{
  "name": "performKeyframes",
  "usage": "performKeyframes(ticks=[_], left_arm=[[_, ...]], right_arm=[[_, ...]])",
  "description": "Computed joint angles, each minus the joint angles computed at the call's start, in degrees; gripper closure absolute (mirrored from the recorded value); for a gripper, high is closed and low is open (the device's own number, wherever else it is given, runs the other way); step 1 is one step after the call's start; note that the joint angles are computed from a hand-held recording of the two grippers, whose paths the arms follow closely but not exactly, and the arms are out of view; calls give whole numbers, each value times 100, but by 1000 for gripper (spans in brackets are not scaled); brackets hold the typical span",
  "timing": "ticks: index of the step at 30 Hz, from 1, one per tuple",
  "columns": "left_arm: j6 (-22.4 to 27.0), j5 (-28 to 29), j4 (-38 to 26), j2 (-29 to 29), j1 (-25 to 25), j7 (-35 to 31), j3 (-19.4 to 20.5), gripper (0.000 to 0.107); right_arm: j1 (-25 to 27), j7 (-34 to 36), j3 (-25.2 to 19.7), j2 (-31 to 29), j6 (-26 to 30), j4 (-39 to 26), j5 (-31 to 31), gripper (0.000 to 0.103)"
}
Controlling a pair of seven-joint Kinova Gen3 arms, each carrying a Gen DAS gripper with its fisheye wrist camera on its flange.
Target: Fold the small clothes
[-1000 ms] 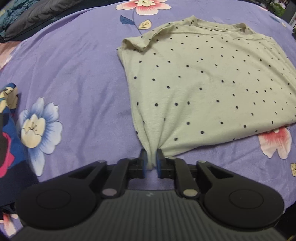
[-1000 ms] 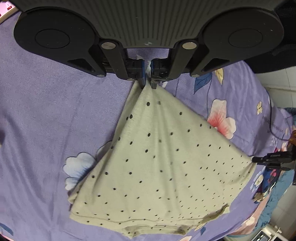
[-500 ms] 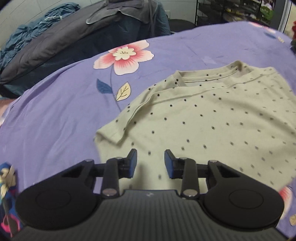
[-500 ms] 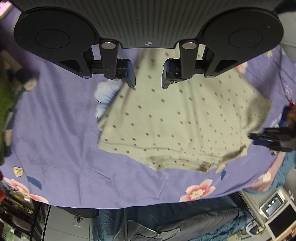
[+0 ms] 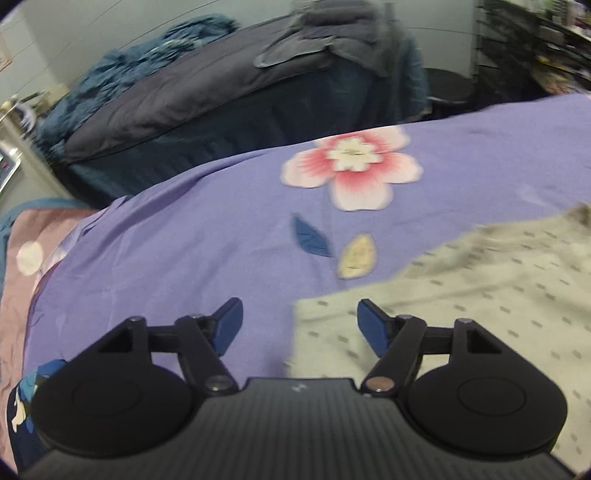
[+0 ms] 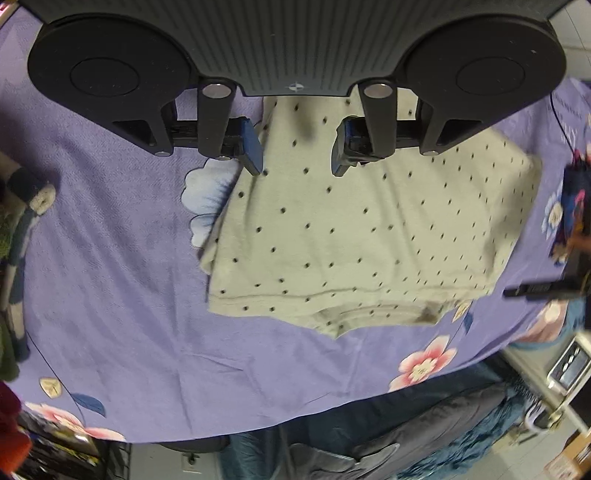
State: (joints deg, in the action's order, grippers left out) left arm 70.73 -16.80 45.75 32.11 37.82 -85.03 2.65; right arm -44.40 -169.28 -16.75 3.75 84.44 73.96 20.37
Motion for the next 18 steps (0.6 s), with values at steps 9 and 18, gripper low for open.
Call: performKeyframes(ticks=[9,18], left_arm=[[120,1293,855,-594,480,-1121,1078,33],[274,1438,608,-401,1168,-843,1014,30]], right_arm=[[678,39,242,-232,-339,411,-352,29],[1029,144,206,-414,-710,709,-753,9]])
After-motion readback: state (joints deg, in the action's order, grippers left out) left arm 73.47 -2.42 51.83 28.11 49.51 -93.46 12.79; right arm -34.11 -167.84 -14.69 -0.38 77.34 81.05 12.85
